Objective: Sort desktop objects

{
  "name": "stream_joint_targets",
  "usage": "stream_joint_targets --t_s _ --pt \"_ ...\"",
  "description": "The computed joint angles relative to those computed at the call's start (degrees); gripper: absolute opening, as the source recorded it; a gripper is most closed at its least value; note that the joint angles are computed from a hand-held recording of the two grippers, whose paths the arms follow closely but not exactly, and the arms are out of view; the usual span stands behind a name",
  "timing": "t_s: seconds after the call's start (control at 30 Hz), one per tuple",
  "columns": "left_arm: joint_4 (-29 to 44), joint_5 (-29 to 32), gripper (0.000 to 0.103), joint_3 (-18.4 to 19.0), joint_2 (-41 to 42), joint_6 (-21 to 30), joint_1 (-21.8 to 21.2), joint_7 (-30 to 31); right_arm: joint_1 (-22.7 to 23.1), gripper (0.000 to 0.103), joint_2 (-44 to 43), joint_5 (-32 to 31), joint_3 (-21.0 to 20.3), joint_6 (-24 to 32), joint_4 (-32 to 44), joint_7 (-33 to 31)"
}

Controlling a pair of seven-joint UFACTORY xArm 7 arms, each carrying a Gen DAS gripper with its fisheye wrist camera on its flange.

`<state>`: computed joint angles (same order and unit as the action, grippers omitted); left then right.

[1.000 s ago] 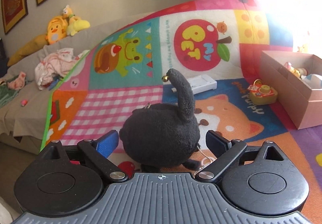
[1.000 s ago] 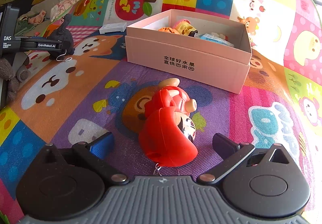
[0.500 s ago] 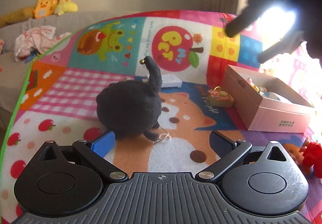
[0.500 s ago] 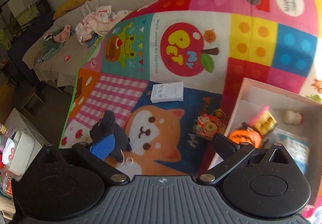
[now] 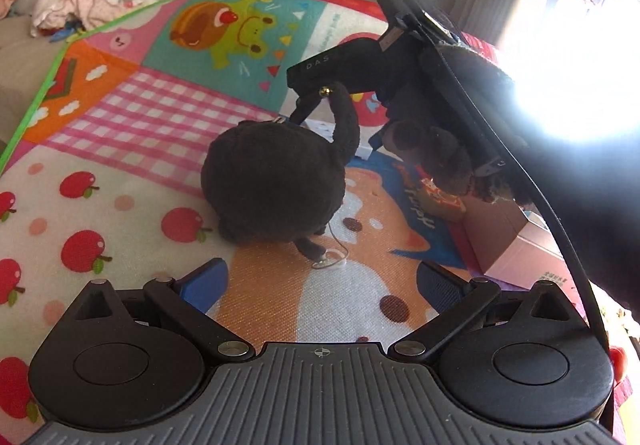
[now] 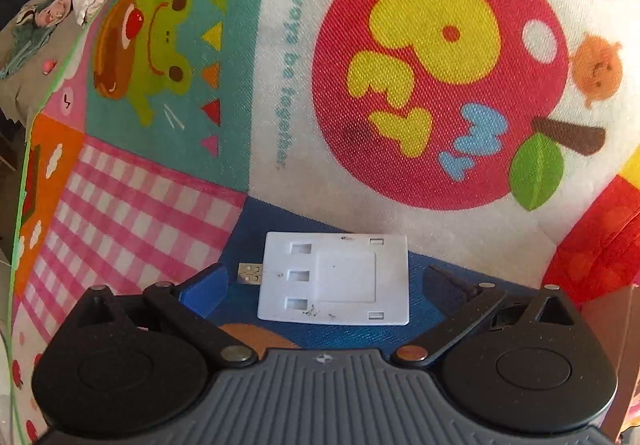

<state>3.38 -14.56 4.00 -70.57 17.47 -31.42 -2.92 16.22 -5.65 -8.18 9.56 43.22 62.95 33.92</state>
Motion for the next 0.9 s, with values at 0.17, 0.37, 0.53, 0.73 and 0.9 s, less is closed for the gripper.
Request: stream_joint_targets --t_s 0.17,0.37,0.53,0.73,0.9 --pt "0.0 0.3 0.103 -0.3 0.1 -0.1 0.0 -0.1 0.3 0.091 -1.7 -3.1 0.9 1.4 -1.0 2.5" --pt "0.1 0.1 0.103 0.3 0.4 -0.4 -0.2 0.0 2.0 0.091 -16.0 0.8 0.7 0.1 -9.3 -1.3" --pt "0.0 -0.2 0.103 2.9 -1.6 1.8 -1.2 2.4 5.4 0.091 -36.5 7.4 1.7 4.4 -18.9 -7.8" --pt "-0.3 -0.4 0.103 4.4 -11.3 15.1 -3.8 13.0 11.0 0.091 -54.6 12.4 3.2 13.6 -27.6 -13.7" --pt "1.0 -2.1 0.103 -3.7 -11.7 19.9 -5.7 12.3 9.2 0.099 -64.4 15.5 3.8 12.8 -33.2 -11.8"
